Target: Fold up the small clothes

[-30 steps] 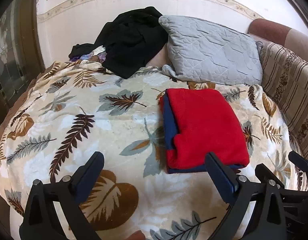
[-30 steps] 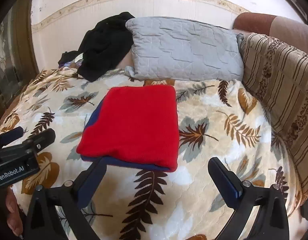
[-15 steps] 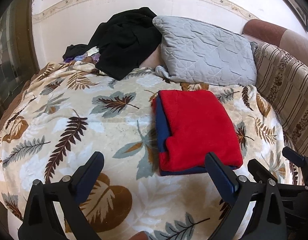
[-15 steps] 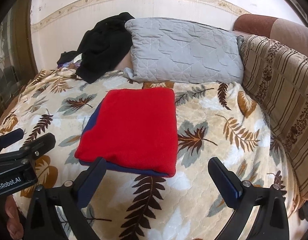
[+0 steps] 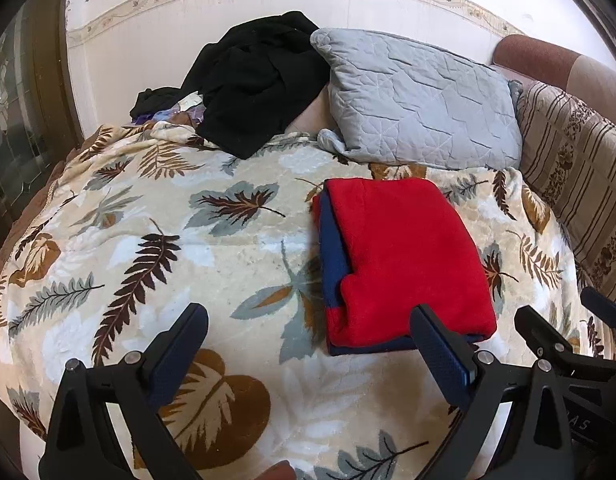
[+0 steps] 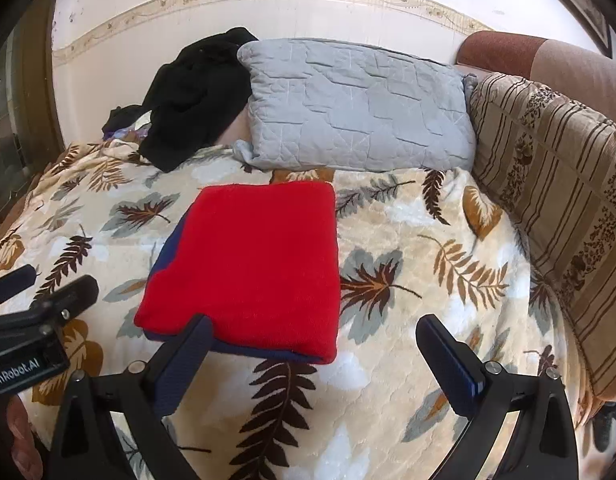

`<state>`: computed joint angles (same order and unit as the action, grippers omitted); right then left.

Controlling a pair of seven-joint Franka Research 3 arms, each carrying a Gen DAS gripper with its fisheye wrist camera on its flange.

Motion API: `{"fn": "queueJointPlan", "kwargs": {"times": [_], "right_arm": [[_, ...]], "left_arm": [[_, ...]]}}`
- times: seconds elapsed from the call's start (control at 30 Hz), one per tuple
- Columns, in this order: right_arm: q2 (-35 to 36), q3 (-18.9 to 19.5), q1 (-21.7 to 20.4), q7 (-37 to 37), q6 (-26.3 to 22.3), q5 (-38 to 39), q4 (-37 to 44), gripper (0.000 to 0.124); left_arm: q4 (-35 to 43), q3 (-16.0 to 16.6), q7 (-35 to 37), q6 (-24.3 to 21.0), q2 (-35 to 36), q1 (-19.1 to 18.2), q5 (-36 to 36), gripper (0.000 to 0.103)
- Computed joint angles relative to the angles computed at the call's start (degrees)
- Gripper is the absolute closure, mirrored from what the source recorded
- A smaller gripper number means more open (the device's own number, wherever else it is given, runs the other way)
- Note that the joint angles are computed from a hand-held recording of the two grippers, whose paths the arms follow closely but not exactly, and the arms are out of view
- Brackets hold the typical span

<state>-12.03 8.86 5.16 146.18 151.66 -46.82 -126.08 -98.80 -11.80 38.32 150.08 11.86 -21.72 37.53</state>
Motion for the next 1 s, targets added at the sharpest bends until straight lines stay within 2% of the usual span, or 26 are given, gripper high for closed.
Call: {"fn": "queueJointPlan", "kwargs": {"times": [0.17,0.5,0.73,1.0], "right_arm": [[0.4,0.0,0.0,0.5,-0.4,-0.4,0.6,0.021],[1.5,-0.7,0.5,-0.4,-0.7,-0.8,1.7,0.021],[2.6,-1.3,0.9,-1.0,-0.6,-1.2,3.0,0.021],[4.3,-2.2,1.5,-1.9,-0.2,-1.1,4.7,0.021]], "left_arm": [[1.0,0.2,-0.3,-1.4,0.7,-0.4,0.7,0.003],[2.1,0.7,-1.3,-0.8,1.6,-0.5,1.6,0.003],[4.2,0.6,0.1,-2.1,3.1,-0.8,0.8,0.003],[6.5,1.1,1.1,-1.4,4.9,-1.3,1.1,0.002]]}}
